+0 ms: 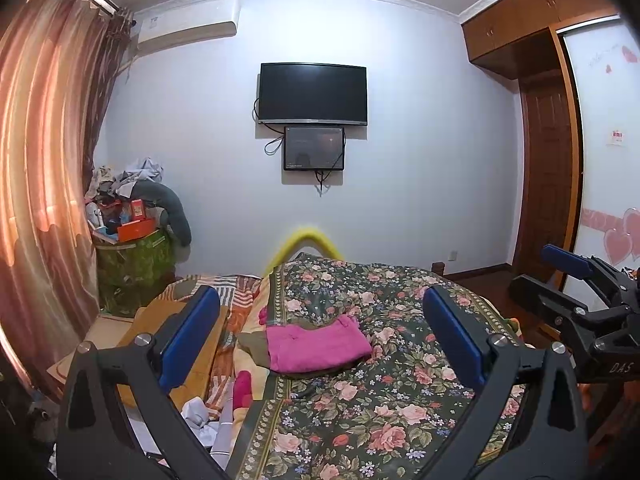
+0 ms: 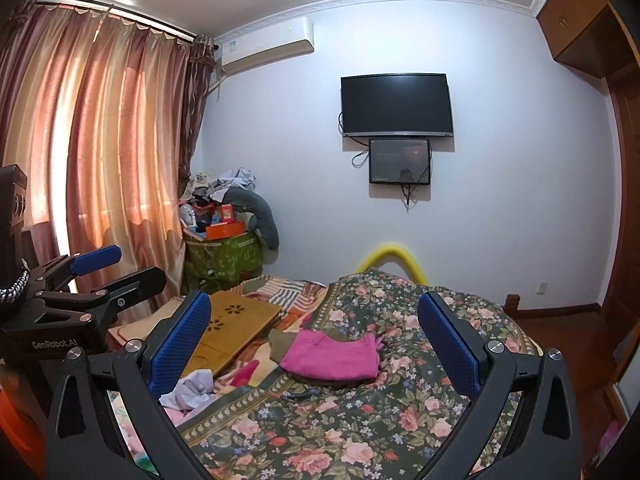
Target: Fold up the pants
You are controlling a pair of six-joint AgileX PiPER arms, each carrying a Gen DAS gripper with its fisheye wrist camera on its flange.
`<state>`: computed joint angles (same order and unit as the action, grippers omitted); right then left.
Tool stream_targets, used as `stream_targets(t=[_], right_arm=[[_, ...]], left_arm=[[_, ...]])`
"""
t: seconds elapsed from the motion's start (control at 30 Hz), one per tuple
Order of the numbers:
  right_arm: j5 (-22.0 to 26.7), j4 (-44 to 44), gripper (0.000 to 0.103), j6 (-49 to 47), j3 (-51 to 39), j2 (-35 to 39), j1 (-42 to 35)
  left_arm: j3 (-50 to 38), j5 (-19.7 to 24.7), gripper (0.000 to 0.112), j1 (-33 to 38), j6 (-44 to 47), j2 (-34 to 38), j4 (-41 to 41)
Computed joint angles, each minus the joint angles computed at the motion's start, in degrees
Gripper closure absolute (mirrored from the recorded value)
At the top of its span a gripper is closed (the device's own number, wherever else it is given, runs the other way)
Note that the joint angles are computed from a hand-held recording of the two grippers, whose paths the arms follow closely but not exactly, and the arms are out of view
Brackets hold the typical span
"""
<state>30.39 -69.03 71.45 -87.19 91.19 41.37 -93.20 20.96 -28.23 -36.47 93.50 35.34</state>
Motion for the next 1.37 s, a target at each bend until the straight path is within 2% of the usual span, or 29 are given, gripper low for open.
stream_targets(t=[0.37, 1.07, 1.37], right_arm=[[-0.3, 0.0, 0.000, 0.9, 0.3, -0.1, -0.4], [-0.9, -1.0, 0.000, 2.5, 1.4, -0.8, -0.7], [-0.5, -0.5, 0.000, 2.1, 0.6, -0.1, -0.7]], left_arm=[[-1.8, 0.0, 0.010, 0.3, 6.4, 1.0, -7.1], [-3.1, 1.5, 0.010, -1.1, 6.2, 2.2, -6.0], [-2.8, 0.7, 0.010, -0.8, 7.5, 2.4, -7.5]])
